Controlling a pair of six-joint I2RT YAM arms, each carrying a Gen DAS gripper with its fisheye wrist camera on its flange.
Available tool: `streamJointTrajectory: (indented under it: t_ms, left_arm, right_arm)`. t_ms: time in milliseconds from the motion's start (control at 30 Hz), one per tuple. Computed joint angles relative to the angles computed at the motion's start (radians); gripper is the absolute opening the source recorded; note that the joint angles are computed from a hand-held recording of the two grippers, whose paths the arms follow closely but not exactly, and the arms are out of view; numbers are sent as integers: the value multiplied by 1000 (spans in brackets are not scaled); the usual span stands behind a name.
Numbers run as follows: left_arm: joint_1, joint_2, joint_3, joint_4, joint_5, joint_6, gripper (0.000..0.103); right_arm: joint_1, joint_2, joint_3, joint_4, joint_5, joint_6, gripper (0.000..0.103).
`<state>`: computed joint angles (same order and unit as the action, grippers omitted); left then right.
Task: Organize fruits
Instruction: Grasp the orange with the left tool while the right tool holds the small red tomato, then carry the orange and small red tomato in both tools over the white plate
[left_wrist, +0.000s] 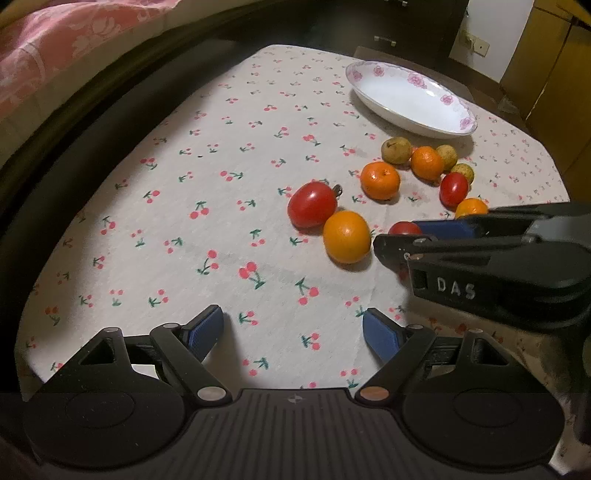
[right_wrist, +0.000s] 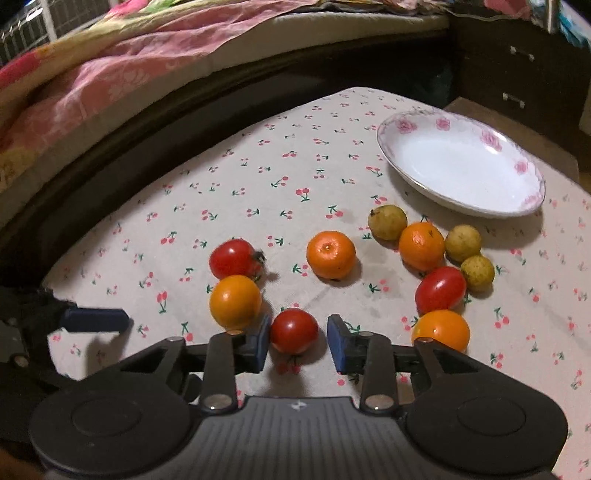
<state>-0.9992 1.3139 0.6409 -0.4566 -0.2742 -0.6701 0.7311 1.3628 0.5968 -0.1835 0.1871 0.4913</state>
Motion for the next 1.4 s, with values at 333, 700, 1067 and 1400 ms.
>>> streamJointTrajectory:
  t_ms: [333, 700, 1067, 1400]
  left_arm:
    - [15, 13, 19, 116, 59, 154, 75]
    - [114, 83, 95, 116, 190, 274, 63]
    - [97, 233, 174, 137, 167, 196, 58]
    - [33, 213, 192, 61, 30, 180, 40]
  right_arm:
    - [-57, -206, -18, -151, -16, -16, 31]
    - [-182, -372, -96, -177, -132, 4, 31]
    - [-224, -376, -114, -173, -159, -8, 31]
    - [-224, -429, -96, -226, -110, -14, 30]
